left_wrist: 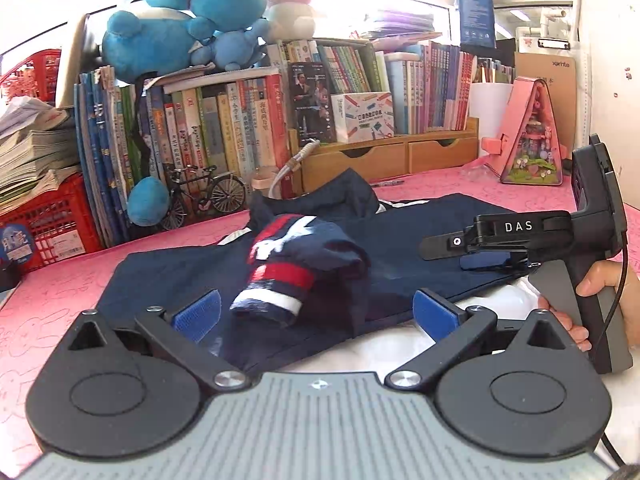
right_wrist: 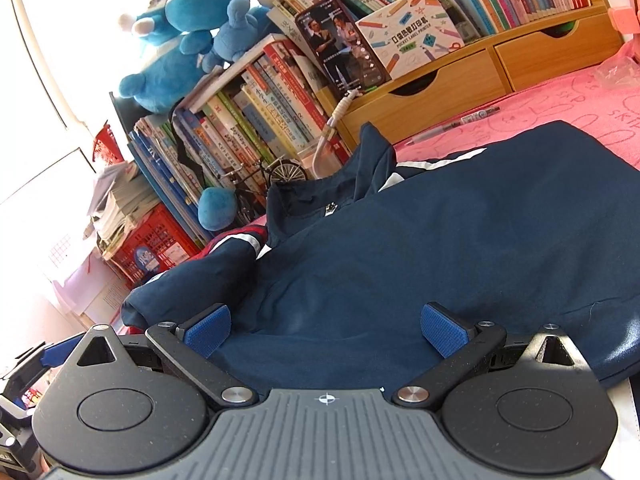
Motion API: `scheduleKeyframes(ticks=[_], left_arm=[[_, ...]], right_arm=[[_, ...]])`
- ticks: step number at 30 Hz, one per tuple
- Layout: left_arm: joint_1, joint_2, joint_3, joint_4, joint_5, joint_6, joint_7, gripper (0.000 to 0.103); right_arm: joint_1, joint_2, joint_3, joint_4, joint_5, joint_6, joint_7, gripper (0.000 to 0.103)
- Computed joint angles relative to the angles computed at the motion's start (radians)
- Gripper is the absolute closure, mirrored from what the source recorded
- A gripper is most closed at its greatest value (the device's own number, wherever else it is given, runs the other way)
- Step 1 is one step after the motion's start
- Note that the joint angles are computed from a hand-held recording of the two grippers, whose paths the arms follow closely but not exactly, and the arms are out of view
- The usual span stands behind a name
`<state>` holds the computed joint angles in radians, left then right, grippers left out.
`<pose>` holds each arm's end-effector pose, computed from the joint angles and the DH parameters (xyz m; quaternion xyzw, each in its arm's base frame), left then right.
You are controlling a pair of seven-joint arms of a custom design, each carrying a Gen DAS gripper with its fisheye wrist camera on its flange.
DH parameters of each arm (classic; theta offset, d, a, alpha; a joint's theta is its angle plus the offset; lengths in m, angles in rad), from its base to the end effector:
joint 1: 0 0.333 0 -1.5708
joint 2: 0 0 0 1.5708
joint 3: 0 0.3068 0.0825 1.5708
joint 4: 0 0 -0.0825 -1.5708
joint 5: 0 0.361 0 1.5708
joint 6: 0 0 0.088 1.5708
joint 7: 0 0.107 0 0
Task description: Fold clothes
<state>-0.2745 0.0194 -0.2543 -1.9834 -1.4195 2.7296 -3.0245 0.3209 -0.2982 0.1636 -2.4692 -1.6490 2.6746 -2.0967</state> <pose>0.5150 -0.2566 0.5115 -0.2172 0.8190 -0.5033 0.1694 0.3780 0.2351 0.4331 -0.3542 0.7763 -0.2539 0.4555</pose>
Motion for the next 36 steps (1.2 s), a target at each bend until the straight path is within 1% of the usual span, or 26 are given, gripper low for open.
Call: scheduleKeyframes(ticks=[2,4,6,8,10,11,13,14,16,17,18,19,20,21,22,24,25,26,28,30,31,32,33,34,35,36], left_arm=[[0.004,0.013,0.004,-0.002,-0.004,0.063,-0.026,0.000],[0.008,0.030,0.005,-0.002,-0.001,0.127,-0.059,0.000],[0.006,0.059,0.001,0.001,0.069,0.205,-0.142,0.000],[0.018,0.074,-0.003,-0.006,0.097,0.219,-0.180,0.000],[0.031,0.083,0.000,-0.007,0.176,0.191,-0.282,0.000],[0.037,0.086,-0.002,-0.005,0.194,0.183,-0.306,0.000],[0.048,0.092,-0.006,-0.001,0.230,0.167,-0.354,0.000],[0.053,0.095,-0.007,0.002,0.247,0.158,-0.376,0.000],[0.064,0.099,-0.011,0.006,0.263,0.145,-0.402,0.000],[0.071,0.100,-0.014,0.008,0.251,0.138,-0.396,0.000],[0.076,0.099,-0.017,0.009,0.238,0.133,-0.388,0.000],[0.081,0.098,-0.019,0.009,0.225,0.128,-0.381,0.000],[0.083,0.098,-0.019,0.009,0.220,0.125,-0.380,0.000],[0.085,0.099,-0.018,0.010,0.217,0.122,-0.383,0.000],[0.086,0.099,-0.018,0.011,0.216,0.118,-0.386,0.000],[0.088,0.101,-0.016,0.013,0.221,0.110,-0.399,0.000],[0.089,0.102,-0.016,0.014,0.220,0.109,-0.402,0.000],[0.091,0.103,-0.016,0.014,0.217,0.106,-0.402,0.000],[0.093,0.104,-0.016,0.016,0.212,0.102,-0.407,0.000],[0.095,0.105,-0.014,0.017,0.217,0.096,-0.420,0.000],[0.095,0.106,-0.013,0.018,0.226,0.092,-0.429,0.000],[0.095,0.108,-0.012,0.019,0.236,0.090,-0.439,0.000],[0.094,0.110,-0.012,0.020,0.251,0.091,-0.453,0.000],[0.093,0.112,-0.011,0.021,0.265,0.093,-0.467,0.000],[0.093,0.114,-0.011,0.023,0.280,0.094,-0.481,0.000],[0.093,0.116,-0.011,0.024,0.295,0.095,-0.495,0.000]], right_arm=[[0.009,0.020,0.010,0.024,0.134,-0.032,-0.172,0.000],[0.029,0.060,0.033,0.076,0.321,-0.119,-0.418,0.000],[0.051,0.108,0.066,0.140,0.413,-0.233,-0.558,0.000],[0.078,0.153,0.105,0.202,0.379,-0.357,-0.593,0.000],[0.125,0.221,0.137,0.282,0.302,-0.502,-0.667,0.000],[0.150,0.257,0.146,0.323,0.262,-0.564,-0.716,0.000],[0.193,0.337,0.145,0.410,0.189,-0.626,-0.873,0.000],[0.210,0.380,0.137,0.459,0.173,-0.637,-0.971,0.000],[0.242,0.454,0.117,0.549,0.165,-0.662,-1.148,0.005],[0.260,0.497,0.106,0.597,0.159,-0.681,-1.241,0.014],[0.275,0.525,0.094,0.629,0.155,-0.695,-1.307,0.026],[0.288,0.548,0.081,0.655,0.157,-0.707,-1.366,0.031],[0.296,0.560,0.067,0.671,0.170,-0.713,-1.397,0.044],[0.302,0.565,0.054,0.682,0.191,-0.713,-1.395,0.054],[0.308,0.565,0.040,0.688,0.212,-0.715,-1.384,0.058],[0.322,0.529,0.011,0.659,0.247,-0.737,-1.278,0.067],[0.331,0.501,-0.005,0.635,0.271,-0.763,-1.193,0.068],[0.332,0.459,-0.016,0.594,0.306,-0.792,-1.074,0.068],[0.308,0.367,-0.020,0.499,0.417,-0.810,-0.848,0.068],[0.266,0.279,-0.016,0.401,0.550,-0.781,-0.693,0.065],[0.244,0.235,-0.015,0.345,0.615,-0.752,-0.645,0.064],[0.225,0.181,-0.015,0.272,0.652,-0.701,-0.597,0.058],[0.210,0.131,-0.007,0.205,0.620,-0.647,-0.532,0.052],[0.195,0.082,0.002,0.143,0.586,-0.600,-0.465,0.043],[0.183,0.044,0.016,0.099,0.559,-0.571,-0.409,0.023],[0.169,0.028,0.029,0.082,0.539,-0.563,-0.391,0.015]])
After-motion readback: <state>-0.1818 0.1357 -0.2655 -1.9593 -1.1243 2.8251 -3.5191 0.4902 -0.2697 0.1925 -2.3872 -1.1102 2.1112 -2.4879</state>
